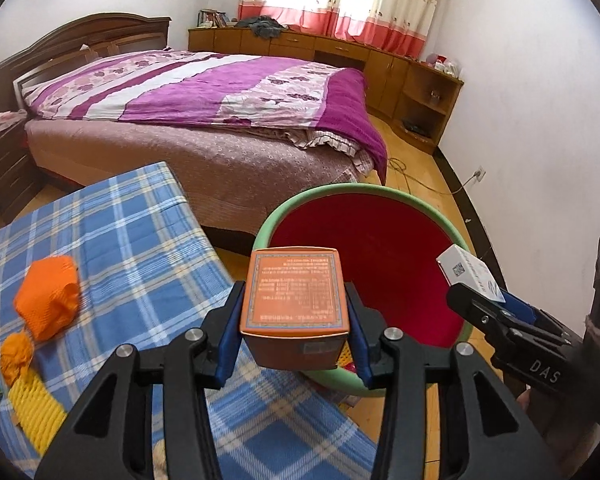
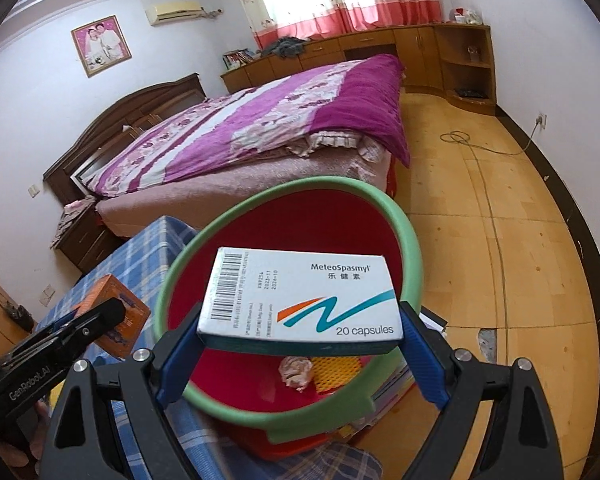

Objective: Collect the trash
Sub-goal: 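Open both grippers to drop the two boxes into the bucket, then move both tools back over the table toward the green snack bag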

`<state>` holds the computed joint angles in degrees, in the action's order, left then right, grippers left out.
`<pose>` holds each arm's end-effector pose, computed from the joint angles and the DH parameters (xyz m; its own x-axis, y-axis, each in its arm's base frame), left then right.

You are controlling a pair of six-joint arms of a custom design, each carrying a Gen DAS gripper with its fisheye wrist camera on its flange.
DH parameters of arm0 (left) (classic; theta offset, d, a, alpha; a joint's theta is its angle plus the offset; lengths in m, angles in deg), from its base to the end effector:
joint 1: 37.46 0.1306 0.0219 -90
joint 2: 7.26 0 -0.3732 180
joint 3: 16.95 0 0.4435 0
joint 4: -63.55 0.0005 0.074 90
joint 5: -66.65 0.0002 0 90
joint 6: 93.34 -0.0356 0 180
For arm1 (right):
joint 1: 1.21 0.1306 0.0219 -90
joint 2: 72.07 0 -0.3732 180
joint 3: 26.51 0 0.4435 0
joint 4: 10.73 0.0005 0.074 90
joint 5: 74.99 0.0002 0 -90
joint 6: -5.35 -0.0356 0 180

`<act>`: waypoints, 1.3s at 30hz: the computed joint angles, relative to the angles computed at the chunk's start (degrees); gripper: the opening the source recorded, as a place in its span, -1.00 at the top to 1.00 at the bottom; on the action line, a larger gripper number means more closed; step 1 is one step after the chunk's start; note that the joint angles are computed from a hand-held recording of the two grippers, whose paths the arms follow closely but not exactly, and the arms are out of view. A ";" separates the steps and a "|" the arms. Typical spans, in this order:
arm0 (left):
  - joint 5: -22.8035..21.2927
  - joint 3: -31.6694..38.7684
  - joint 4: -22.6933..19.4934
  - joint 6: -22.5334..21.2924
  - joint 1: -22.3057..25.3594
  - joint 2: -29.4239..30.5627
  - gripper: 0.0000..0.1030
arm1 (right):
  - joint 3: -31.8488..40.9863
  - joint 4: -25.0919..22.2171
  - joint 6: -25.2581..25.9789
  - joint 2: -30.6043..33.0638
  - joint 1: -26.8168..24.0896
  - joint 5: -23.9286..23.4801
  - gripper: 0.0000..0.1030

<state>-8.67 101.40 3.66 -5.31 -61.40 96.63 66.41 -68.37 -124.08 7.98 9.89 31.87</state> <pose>0.5600 -0.2590 0.5262 -0.6316 0.3168 -0.7076 0.5771 0.8016 -0.1563 0.4597 0.0792 0.5207 -0.5225 0.5169 -0.6781 0.4527 0.8421 0.2931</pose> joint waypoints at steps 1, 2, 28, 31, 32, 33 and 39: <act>-0.14 0.19 -0.05 -0.08 -0.11 0.31 0.09 | -0.10 -0.02 -0.04 0.15 -0.24 -0.22 -0.78; -0.10 0.55 -0.21 -0.15 -0.23 0.78 0.09 | -0.29 0.04 -0.07 0.22 -0.49 -0.54 -0.78; 0.75 -1.83 1.45 1.09 -0.23 -1.87 -0.05 | -2.51 1.32 -1.88 -3.18 -0.02 -0.50 -0.82; 0.89 -3.00 0.67 2.04 0.60 -3.25 -0.05 | -2.33 1.20 -1.88 -3.36 1.00 -0.21 -0.82; 0.93 -3.38 0.35 2.37 1.02 -3.76 -0.05 | -2.22 1.11 -1.87 -3.35 1.22 -0.18 -0.82; 0.82 -3.66 0.18 2.57 1.29 -4.14 -0.05 | -2.05 1.04 -1.83 -3.32 1.54 -0.15 -0.82; -0.48 -5.89 -0.03 2.96 3.23 -6.77 -0.05 | -0.90 0.38 -1.53 -2.88 3.63 0.53 -0.82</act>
<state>-9.14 95.51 3.62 -2.35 -58.17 89.86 65.51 -67.98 -125.61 5.10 13.52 32.41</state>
